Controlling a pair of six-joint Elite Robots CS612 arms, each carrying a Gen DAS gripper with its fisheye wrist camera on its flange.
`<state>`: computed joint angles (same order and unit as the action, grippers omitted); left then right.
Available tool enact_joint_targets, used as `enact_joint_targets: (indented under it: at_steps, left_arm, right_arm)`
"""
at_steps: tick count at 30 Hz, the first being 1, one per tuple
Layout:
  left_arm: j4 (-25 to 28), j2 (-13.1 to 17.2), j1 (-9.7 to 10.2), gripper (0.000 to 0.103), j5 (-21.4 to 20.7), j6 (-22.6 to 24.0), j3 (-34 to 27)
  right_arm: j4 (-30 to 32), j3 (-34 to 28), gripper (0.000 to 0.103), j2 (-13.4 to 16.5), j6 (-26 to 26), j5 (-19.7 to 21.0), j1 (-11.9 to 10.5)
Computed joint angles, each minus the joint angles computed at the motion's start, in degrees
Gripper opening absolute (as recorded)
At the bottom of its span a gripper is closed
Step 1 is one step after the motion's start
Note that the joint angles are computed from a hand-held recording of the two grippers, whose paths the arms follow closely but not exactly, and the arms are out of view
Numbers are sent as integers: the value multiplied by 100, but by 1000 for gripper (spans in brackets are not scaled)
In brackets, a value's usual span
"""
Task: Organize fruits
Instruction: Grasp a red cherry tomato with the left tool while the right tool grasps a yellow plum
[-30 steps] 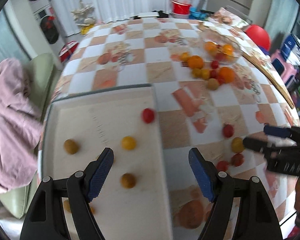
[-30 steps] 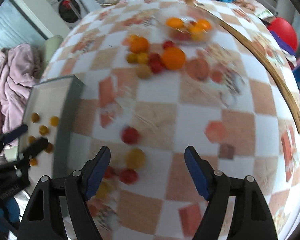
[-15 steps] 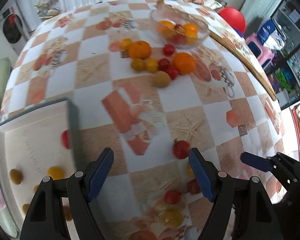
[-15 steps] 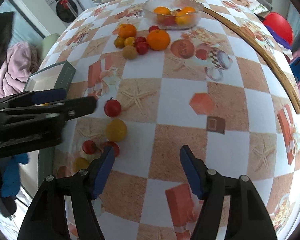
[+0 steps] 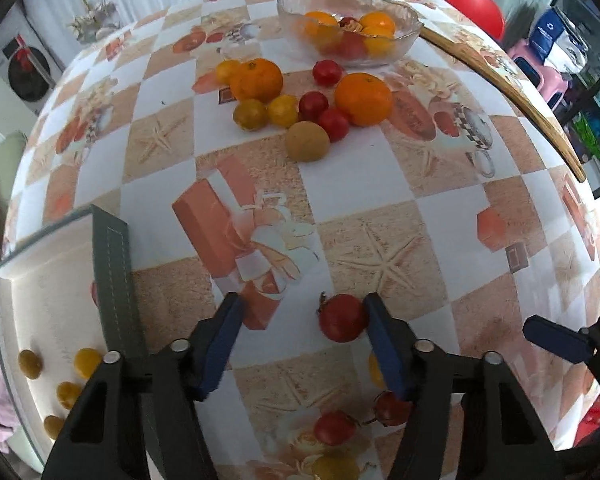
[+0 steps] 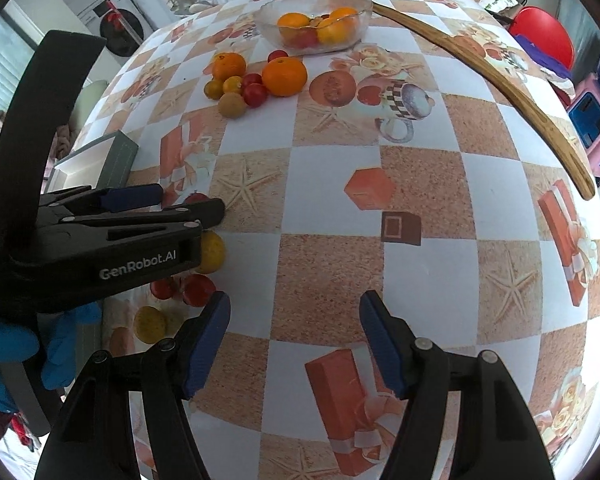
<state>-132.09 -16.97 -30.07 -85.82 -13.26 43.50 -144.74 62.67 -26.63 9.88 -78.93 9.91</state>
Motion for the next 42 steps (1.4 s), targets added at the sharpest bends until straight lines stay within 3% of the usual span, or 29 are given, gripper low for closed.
enact_joint_targets:
  at_steps: [3,6,17,23,28,30,33,42]
  left_arm:
    - [-87,-33,4,44,95,64,71]
    - [-134,-80,42,43,233,62,156]
    - [-223,-107,186,43,100,-72,227]
    - [-217,-68,213,43,14,-82,160]
    - [-217,-52,220,43,9,-100,130]
    - [-240,-43,227,40,-31,-125,120]
    - [-371,-79,255,27,-208,-202,203]
    - [-726,-290,277,26,-499,-453,587]
  right_arm:
    - [23,-34,71,20,1,43,-4]
    - [70,-128,71,67,-22,119,4]
    - [237,-569,71,312,-231,378,100]
    - [340,-797,60,431,-362,307,163]
    - [471,-908,28,473,-471,174,211]
    - [470,-894,28,467,-436,214,205]
    - [440,-835,28,441,-220,377,156]
    - [330,-671,28,319,-9,401,81]
